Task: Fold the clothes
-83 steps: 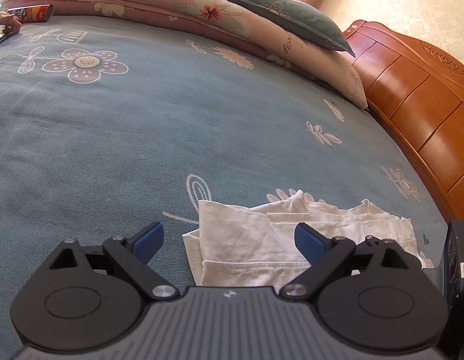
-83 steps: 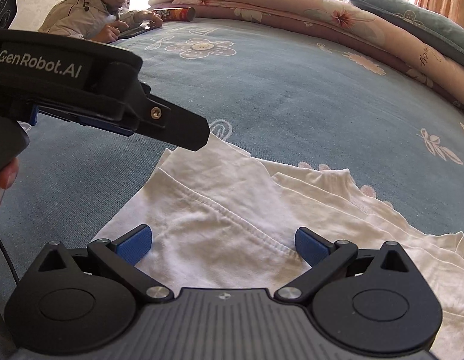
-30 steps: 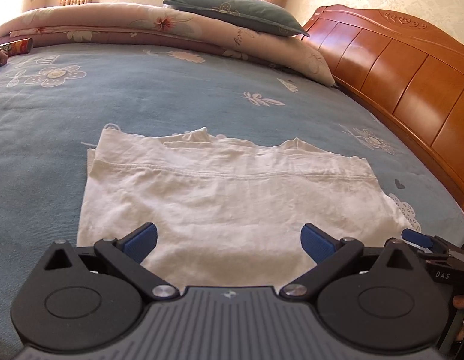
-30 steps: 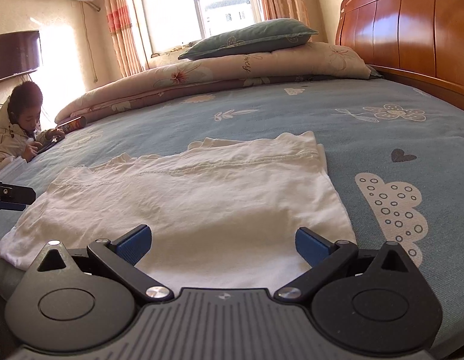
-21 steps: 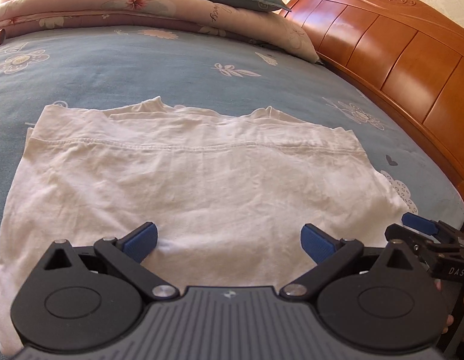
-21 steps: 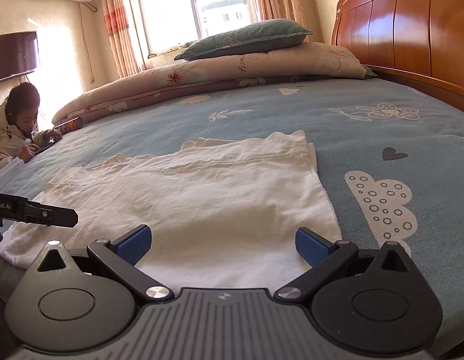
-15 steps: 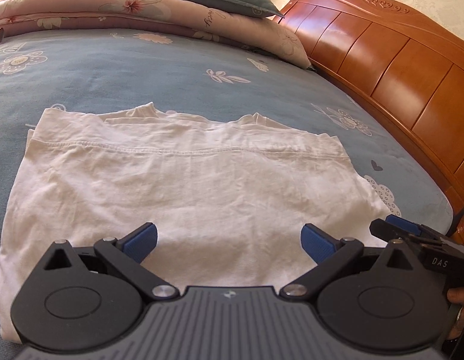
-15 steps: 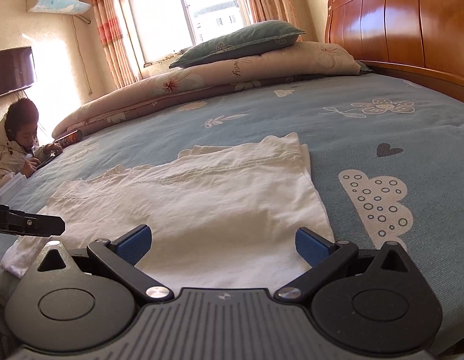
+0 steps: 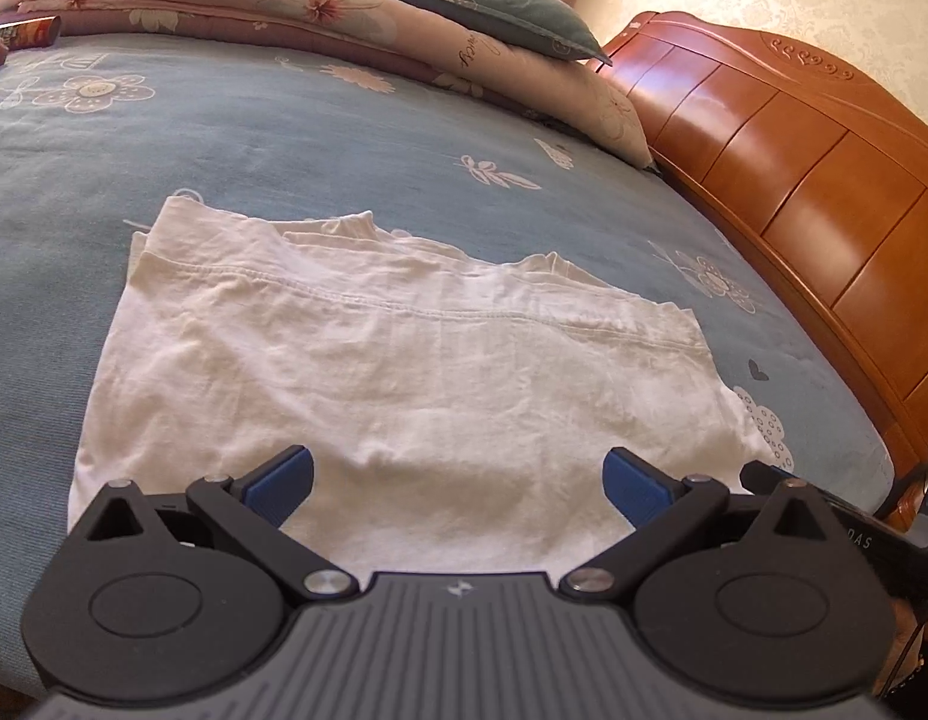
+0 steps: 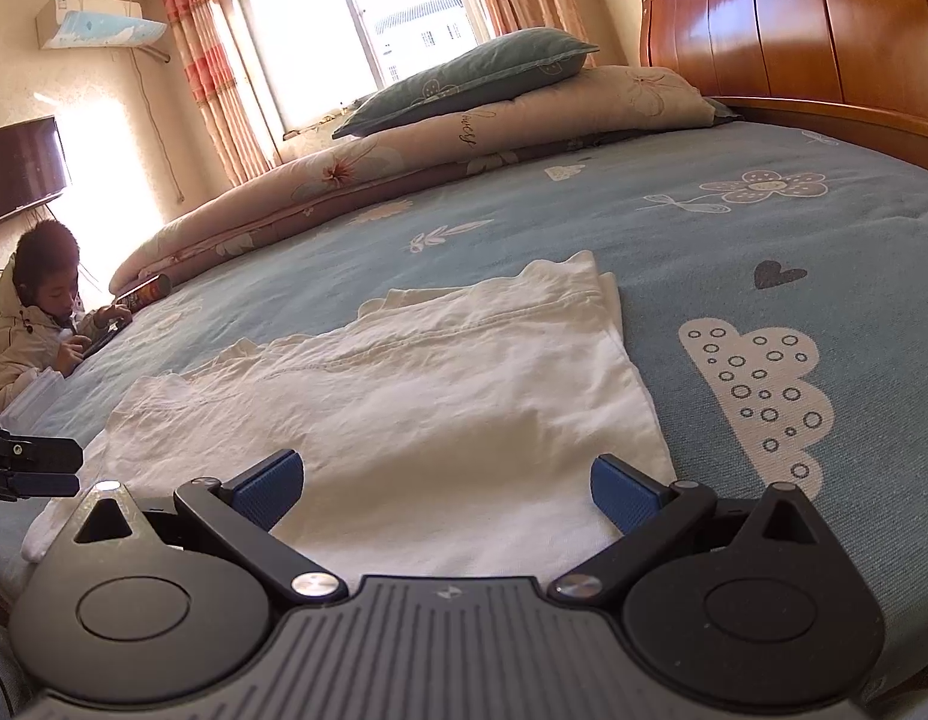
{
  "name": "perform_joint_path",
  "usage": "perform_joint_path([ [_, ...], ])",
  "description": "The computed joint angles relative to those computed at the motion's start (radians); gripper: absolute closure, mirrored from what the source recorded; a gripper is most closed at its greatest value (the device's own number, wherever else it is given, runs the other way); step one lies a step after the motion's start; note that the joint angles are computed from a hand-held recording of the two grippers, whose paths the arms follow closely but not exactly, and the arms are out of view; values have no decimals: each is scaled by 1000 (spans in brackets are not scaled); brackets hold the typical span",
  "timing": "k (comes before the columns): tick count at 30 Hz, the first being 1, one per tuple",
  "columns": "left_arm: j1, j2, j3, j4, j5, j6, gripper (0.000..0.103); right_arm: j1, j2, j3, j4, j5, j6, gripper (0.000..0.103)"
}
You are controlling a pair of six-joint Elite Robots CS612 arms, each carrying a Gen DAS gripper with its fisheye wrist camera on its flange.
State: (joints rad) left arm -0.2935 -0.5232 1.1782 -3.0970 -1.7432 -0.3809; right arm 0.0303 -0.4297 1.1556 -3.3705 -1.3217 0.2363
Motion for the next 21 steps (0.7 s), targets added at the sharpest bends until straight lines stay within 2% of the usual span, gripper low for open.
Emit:
perform_joint_path([
  [6,31,-32,32,38,-1,-124,1,8,0,2,-12,-1,-67,0],
  [10,39,-44,42,58,13,-139,1,14,4,-1,-32,-2,-108,0],
  [13,44,-50,37,77,8,-122,1,22,5,-3,-73,1,-174,0],
  [15,49,-51,28,87,2,-104,1,29,2,-6,-95,15,-232,0],
  [21,68,-54,1,133,-39,-76,1,72,-21,-39,-9,79,-507,0],
])
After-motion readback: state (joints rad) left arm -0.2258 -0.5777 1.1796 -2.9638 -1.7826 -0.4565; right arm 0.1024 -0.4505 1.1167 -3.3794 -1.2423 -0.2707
